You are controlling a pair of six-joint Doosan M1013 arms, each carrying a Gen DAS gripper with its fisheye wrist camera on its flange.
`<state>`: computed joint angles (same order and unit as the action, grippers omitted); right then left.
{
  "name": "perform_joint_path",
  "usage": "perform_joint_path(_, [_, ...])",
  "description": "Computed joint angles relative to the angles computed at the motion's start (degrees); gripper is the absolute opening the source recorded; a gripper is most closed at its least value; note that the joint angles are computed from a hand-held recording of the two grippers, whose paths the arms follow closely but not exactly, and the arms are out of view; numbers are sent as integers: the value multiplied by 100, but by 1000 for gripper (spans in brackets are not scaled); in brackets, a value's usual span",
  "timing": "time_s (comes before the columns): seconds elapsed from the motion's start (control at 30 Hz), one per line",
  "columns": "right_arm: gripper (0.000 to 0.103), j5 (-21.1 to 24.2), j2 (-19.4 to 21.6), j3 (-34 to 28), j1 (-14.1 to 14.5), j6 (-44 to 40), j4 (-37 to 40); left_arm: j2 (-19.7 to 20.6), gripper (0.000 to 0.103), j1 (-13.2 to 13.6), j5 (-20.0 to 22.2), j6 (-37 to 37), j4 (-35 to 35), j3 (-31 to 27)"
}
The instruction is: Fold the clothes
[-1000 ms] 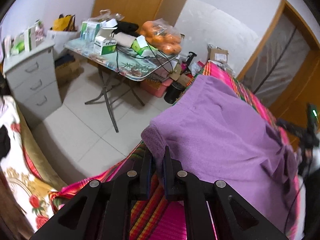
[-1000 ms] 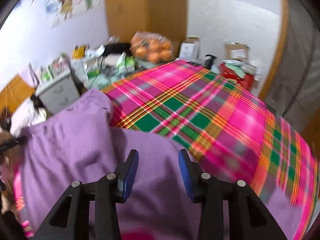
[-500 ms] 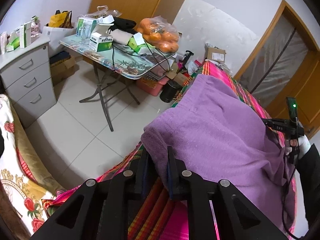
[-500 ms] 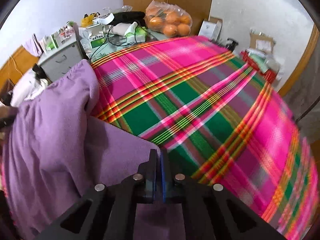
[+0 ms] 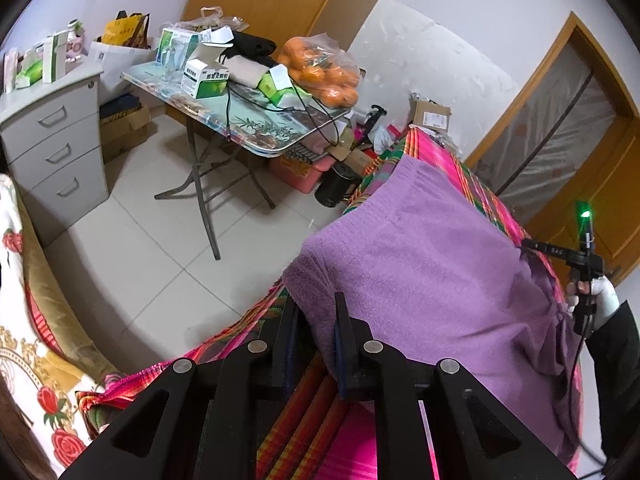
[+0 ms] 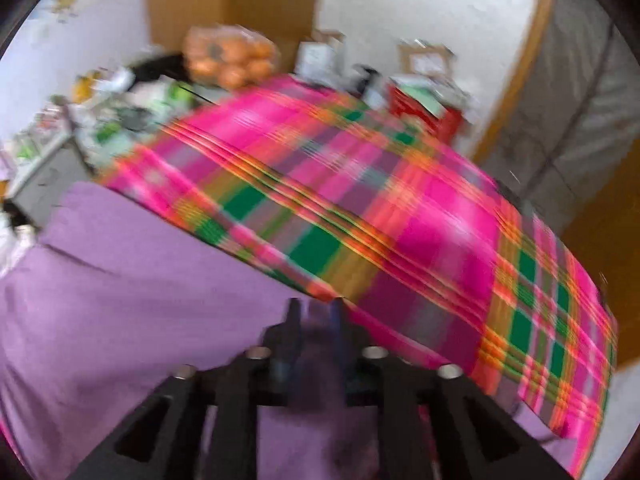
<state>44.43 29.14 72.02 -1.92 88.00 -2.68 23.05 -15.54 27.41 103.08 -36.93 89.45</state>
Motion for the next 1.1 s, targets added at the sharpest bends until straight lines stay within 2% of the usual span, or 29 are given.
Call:
perform_joint_path(0.1, [33, -107, 65, -185, 127, -1018, 708, 6, 15, 1, 13, -24, -32, -8])
perform_joint_path(0.27, [34, 307, 624, -1006, 457, -2145, 1271, 10, 16, 34, 57, 91, -314, 4])
perform_joint_path(0.43, [39, 870, 1241, -1886, 697, -2644, 1369, 39, 18, 93, 190, 208, -615, -33])
perform_joint_path(0.6, [40, 1285, 1627, -2471, 774, -2711, 1298, 83, 20, 151, 299, 446, -970, -72])
perform_joint_path(0.67, [39, 1651, 1781, -2720, 772, -2782, 1381, 98, 20, 178, 324, 595, -1166, -69])
perform_joint_path(0.7, [25, 1707, 1808, -2770, 774, -2828, 1438, 98, 20, 186, 320, 694, -1252, -57])
perform_joint_path(0.73, [4, 1816, 1841, -2851, 766, -2859, 1521, 99, 20, 194, 317, 794, -1339, -45])
perform_joint_path(0.93, [3, 1301, 1850, -2954, 822, -2448, 1323, 101, 14, 206, 298, 1095, -1553, -5])
perform_joint_path(1.1, [3, 1299, 2042, -3252, 953, -2310, 962, 112, 11, 180, 266, 1021, -1397, -41])
